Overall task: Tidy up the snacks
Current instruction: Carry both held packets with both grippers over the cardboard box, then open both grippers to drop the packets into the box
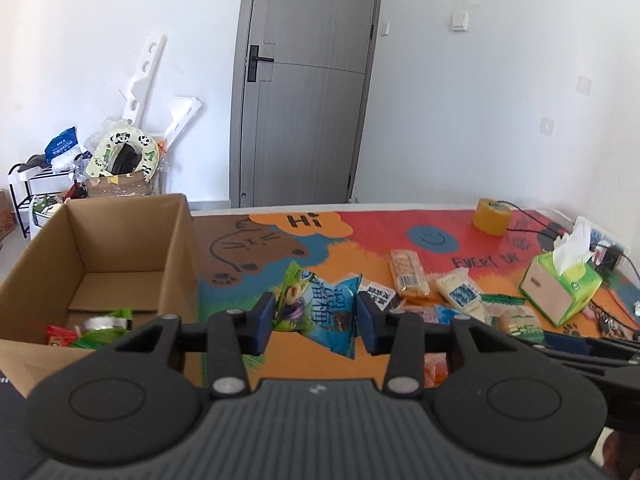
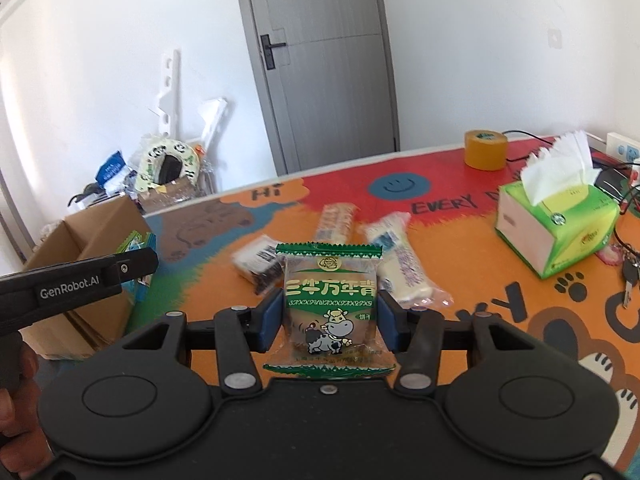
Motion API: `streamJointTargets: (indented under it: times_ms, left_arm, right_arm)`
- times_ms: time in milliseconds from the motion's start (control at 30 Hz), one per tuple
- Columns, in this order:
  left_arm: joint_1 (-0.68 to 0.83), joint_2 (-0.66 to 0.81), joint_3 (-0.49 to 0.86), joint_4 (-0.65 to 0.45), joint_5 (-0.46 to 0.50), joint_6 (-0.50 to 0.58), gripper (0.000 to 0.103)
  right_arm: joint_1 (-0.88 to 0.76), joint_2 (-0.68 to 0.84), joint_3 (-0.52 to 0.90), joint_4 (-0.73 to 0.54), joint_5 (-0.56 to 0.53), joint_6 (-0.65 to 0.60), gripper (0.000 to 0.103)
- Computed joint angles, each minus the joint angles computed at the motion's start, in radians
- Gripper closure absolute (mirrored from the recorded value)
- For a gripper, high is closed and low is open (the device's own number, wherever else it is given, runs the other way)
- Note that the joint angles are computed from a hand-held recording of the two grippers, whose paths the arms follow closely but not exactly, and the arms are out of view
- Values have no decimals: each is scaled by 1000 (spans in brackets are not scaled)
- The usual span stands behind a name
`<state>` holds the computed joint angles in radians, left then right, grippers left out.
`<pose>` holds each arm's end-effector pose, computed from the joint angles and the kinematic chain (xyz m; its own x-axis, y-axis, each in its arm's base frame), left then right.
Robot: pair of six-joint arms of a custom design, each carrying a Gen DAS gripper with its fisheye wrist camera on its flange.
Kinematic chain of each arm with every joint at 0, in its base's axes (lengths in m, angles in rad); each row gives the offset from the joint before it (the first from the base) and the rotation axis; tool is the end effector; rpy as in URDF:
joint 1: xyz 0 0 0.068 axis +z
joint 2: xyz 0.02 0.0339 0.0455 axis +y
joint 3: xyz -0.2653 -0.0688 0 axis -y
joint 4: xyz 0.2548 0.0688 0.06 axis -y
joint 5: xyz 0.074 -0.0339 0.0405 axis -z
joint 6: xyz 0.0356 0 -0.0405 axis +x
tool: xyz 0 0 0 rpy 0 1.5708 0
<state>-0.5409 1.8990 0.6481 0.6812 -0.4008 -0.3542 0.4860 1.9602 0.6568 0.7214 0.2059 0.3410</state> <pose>0.2922 -0.1593 0.0840 -0.5004 -0.0719 -0.8628 0.0201 0.9953 -0.0947 0.3012 0.1509 0.0692 -0.5605 0.0742 -0.8248 -0.1260 0.9767 0.1735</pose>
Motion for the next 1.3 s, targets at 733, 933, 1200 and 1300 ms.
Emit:
streamJointTargets:
  times_ms: [733,933,1200,1300]
  left_arm:
    - [164,-243,-185,25,-13,47,65]
    - [278,-252,-193,18,28,49,65]
    - [366,-205,-155,-34,53,33,64]
    - [373,-198,-136,-74,27,33,58]
  right_arm:
    - [106,39,127,-15,-44,8,54]
    - [135,59,183,-45,-45,-3,54]
    - [162,78,239,-85,-34,-16,54]
    - [169,84,256,-99,-30,-17,54]
